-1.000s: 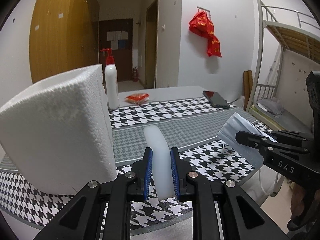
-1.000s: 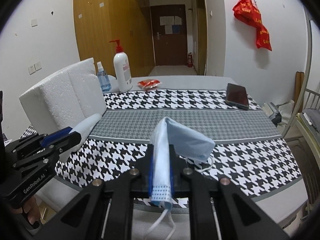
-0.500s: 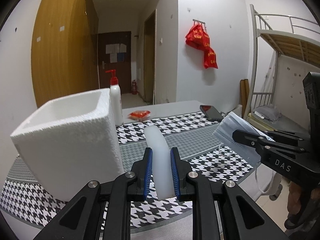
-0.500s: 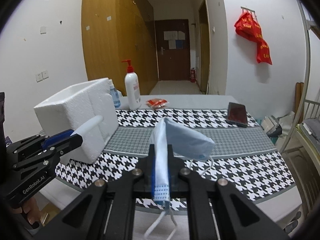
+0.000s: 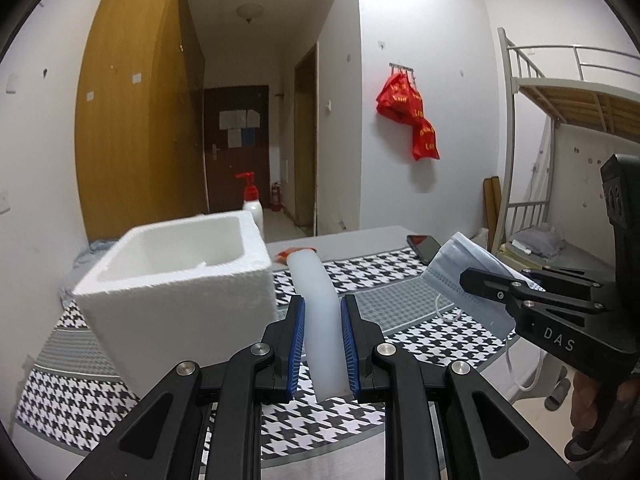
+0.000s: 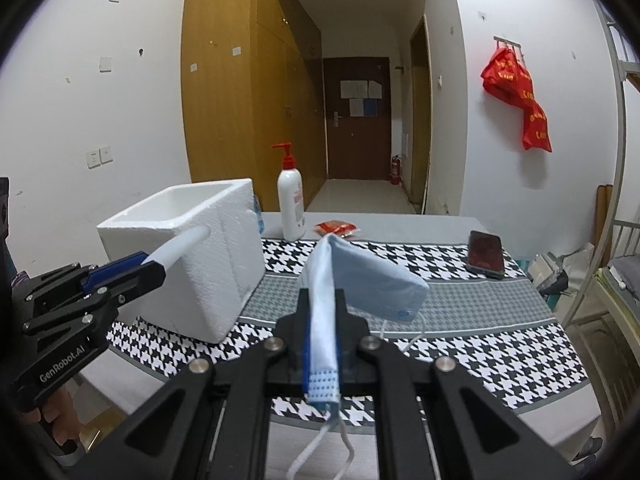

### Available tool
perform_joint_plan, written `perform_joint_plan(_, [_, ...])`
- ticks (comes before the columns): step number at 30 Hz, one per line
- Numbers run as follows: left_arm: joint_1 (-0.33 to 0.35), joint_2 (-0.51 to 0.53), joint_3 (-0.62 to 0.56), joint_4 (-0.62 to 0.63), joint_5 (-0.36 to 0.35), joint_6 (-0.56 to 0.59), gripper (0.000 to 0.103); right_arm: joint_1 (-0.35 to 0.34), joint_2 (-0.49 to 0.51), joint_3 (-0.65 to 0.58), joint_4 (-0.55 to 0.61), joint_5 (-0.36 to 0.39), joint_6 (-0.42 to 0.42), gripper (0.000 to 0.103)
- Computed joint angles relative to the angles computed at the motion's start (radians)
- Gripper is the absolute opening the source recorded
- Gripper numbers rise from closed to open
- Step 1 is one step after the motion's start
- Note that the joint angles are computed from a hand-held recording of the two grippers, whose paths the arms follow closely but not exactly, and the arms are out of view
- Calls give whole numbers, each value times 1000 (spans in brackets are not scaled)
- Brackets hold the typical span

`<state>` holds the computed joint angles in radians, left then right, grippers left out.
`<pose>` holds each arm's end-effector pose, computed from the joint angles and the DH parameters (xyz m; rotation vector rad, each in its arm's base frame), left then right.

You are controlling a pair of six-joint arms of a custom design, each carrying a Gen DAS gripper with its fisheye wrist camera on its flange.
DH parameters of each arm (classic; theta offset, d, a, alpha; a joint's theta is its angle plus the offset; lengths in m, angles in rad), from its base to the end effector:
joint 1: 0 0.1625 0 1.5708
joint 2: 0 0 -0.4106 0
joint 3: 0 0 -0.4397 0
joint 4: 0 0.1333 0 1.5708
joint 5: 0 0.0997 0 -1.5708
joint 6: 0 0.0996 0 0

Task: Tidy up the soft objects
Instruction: 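Lift and carry the foam roll and blue mask over the foam box with both tools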

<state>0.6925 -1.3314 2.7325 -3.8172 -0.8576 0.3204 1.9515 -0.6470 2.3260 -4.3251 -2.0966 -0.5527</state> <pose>-0.0997 -0.3405 0.1526 1.0170 2.1981 -1.2778 0.2272 -0.3435 0.0196 0.6872 -2.1632 1.2794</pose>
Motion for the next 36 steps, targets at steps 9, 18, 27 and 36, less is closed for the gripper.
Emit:
perform_joint_plan(9, [-13,-112,48,10,11,11,20,56,16,-20,6,0,-4,11])
perform_joint_plan(18, [-20,-234,79,47,39,18,20,102,36,-54,30,22,-20,11])
perform_joint_plan(27, [-24,-336,102,74,83,39,20,133,57,-92,64,54,-40,11])
perform_joint_plan(36, [-28,-389,113,58,126,66,20,146,67,-127,100,84,-52,11])
